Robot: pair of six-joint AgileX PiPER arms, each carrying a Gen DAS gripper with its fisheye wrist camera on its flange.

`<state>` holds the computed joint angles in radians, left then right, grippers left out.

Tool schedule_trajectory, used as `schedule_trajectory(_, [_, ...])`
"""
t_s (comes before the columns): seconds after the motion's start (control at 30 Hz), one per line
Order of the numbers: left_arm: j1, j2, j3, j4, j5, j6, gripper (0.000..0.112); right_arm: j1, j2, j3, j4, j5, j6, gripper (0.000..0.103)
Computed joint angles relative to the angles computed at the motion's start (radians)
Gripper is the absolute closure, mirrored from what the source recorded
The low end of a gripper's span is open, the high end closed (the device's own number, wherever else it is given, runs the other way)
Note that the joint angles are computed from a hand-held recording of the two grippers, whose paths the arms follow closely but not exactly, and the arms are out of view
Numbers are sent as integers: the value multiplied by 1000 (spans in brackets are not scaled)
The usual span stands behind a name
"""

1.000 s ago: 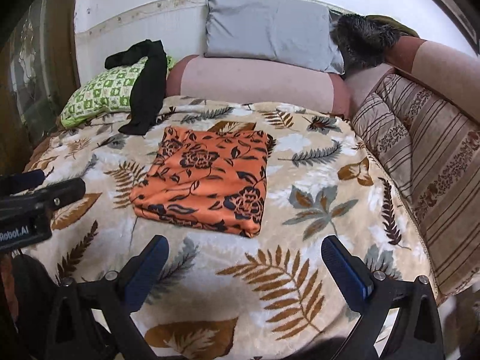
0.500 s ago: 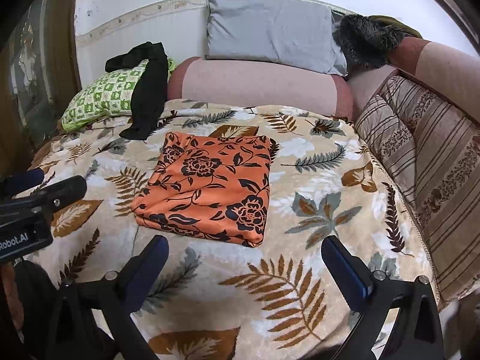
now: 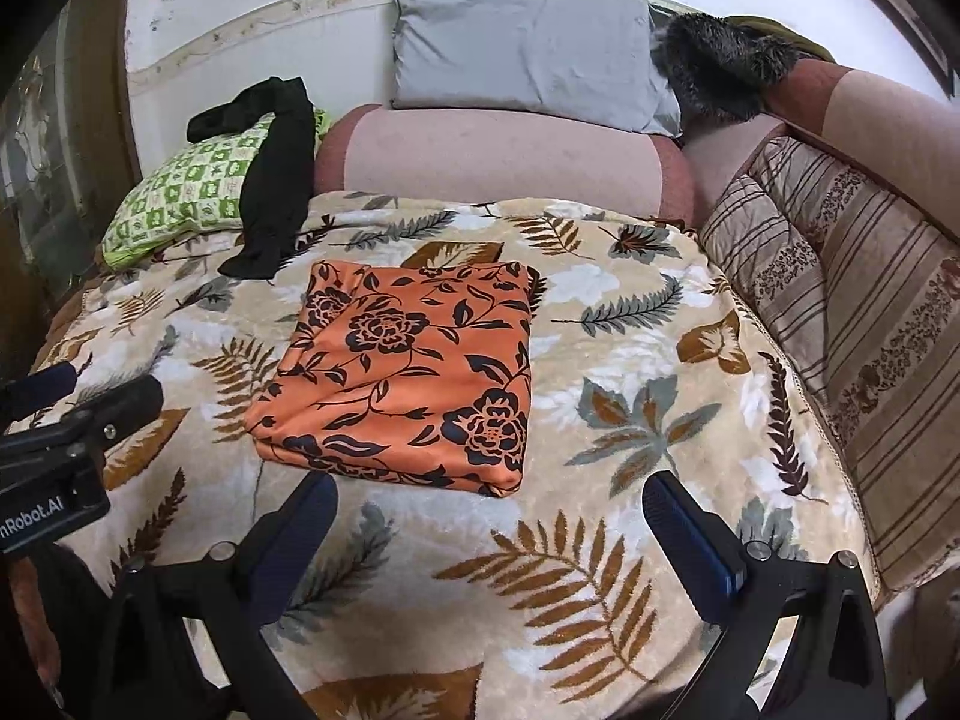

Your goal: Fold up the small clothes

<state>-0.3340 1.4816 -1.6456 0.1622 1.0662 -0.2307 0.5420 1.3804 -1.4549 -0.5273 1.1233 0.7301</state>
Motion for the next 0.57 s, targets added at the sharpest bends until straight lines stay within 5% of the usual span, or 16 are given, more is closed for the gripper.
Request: schedule_trajectory(0.57, [-2,37,-56,-19,-19,25,21,8,36,-46,-5,7,-5,0])
